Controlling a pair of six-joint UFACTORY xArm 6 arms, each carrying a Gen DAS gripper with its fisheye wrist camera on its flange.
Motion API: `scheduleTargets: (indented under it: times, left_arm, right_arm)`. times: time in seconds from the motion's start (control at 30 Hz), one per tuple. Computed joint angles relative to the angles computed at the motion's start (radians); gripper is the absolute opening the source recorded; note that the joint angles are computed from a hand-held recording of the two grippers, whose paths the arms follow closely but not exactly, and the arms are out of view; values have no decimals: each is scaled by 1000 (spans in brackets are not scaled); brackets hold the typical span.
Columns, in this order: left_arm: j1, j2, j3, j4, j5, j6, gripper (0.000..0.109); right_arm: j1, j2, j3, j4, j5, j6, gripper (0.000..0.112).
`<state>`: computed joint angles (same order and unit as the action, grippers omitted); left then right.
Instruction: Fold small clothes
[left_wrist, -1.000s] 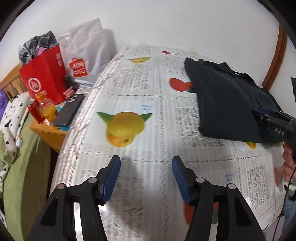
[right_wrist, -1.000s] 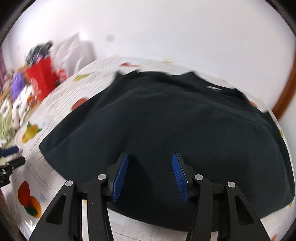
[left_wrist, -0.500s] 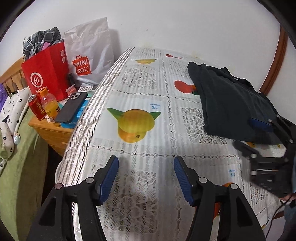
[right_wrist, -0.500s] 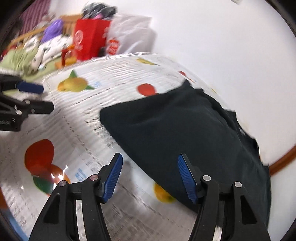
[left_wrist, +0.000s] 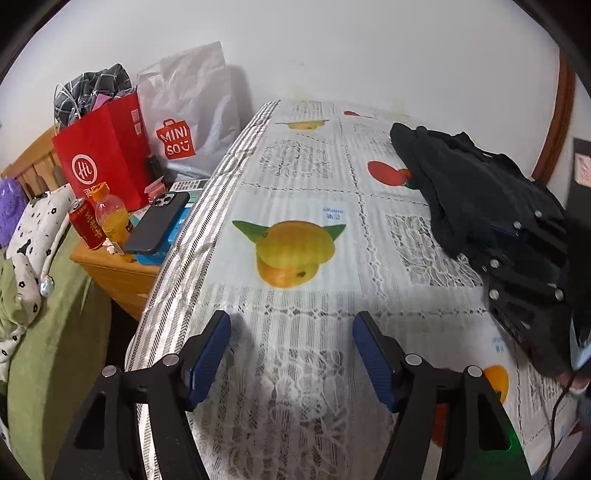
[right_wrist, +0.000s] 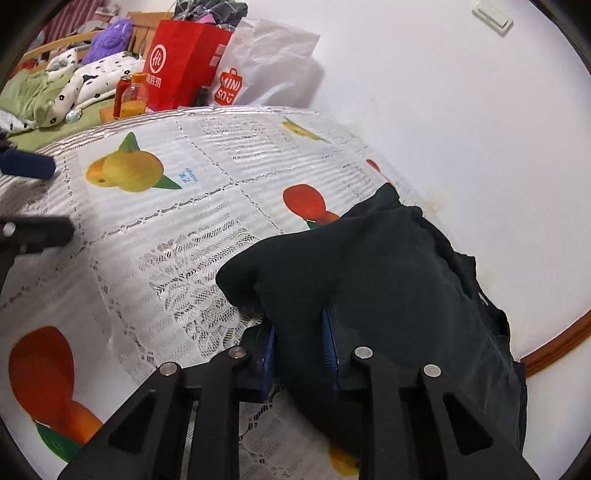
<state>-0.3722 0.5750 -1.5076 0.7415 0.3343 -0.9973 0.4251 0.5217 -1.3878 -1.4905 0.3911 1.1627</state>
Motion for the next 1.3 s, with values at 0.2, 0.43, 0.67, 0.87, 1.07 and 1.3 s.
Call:
scheduleTargets:
  times: [0.2, 0.43, 0.67, 0.87, 1.07, 1.3]
  left_arm:
    - [5, 15, -13, 21, -11, -23, 73]
    - [2, 18, -20, 37, -2, -35, 74]
    - [-1, 20, -24, 38, 4, -37, 75]
    - [-2, 21, -25, 40, 5, -39, 75]
    - [-3, 24, -30, 41, 11, -37, 75]
    - [-9, 24, -39, 3, 40, -23, 75]
  right_arm:
    - [-11, 4, -3, -7, -28, 22, 21]
    - [-21, 4, 1, -14, -50, 33, 22]
    - [-9, 7, -2, -39, -21, 48, 21]
    - [-26, -5, 7, -30, -57, 69, 15]
    - [-78, -71, 41, -67, -167, 172, 14]
    - [-159, -153, 59, -202, -285, 377, 13]
